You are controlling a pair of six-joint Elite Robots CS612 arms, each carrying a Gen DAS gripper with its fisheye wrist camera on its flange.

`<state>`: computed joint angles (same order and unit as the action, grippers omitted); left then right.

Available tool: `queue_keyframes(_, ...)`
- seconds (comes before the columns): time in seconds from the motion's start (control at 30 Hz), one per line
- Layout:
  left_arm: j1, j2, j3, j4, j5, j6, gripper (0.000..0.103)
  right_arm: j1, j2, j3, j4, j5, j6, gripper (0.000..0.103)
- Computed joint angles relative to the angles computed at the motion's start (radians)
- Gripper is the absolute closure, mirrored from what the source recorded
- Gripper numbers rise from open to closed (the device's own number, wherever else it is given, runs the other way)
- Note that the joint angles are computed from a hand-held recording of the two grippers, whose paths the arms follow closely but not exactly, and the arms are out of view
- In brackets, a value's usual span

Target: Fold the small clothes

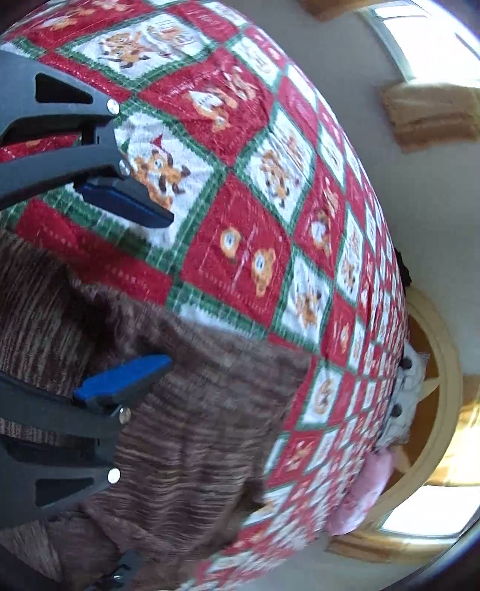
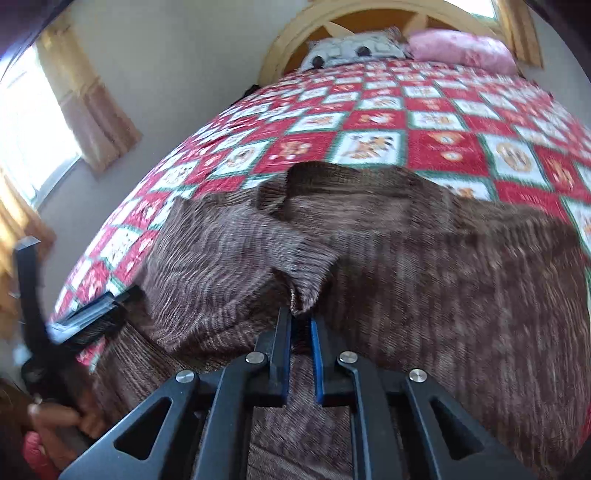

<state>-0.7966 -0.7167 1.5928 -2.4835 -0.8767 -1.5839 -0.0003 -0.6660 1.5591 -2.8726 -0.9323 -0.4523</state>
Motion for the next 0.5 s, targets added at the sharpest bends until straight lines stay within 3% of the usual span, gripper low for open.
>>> queue_keyframes(0.1, 0.006, -0.004, 0.037, -0.081, -0.016, -0.027, 0.021, -0.021, -0.005, 0.030, -0.146, -0.022, 0.118, 0.093)
queue_keyframes(0.2, 0.003, 0.004, -0.001, 0.022, -0.006, -0.031, 0.019, -0.039, -0.009, 0.048, -0.224, 0.039, 0.187, 0.093)
queue_keyframes(0.3, 0.002, 0.010, -0.034, 0.113, -0.002, -0.049, 0.013, -0.025, -0.019, 0.038, -0.144, 0.116, 0.116, 0.093)
queue_keyframes(0.43, 0.006, -0.001, 0.009, 0.010, -0.021, -0.059, 0.009, 0.031, -0.013, 0.001, -0.065, 0.084, 0.020, 0.093)
queue_keyframes(0.5, 0.005, -0.002, 0.013, 0.000, -0.019, -0.058, 0.008, 0.054, -0.003, -0.029, 0.045, 0.055, -0.056, 0.093)
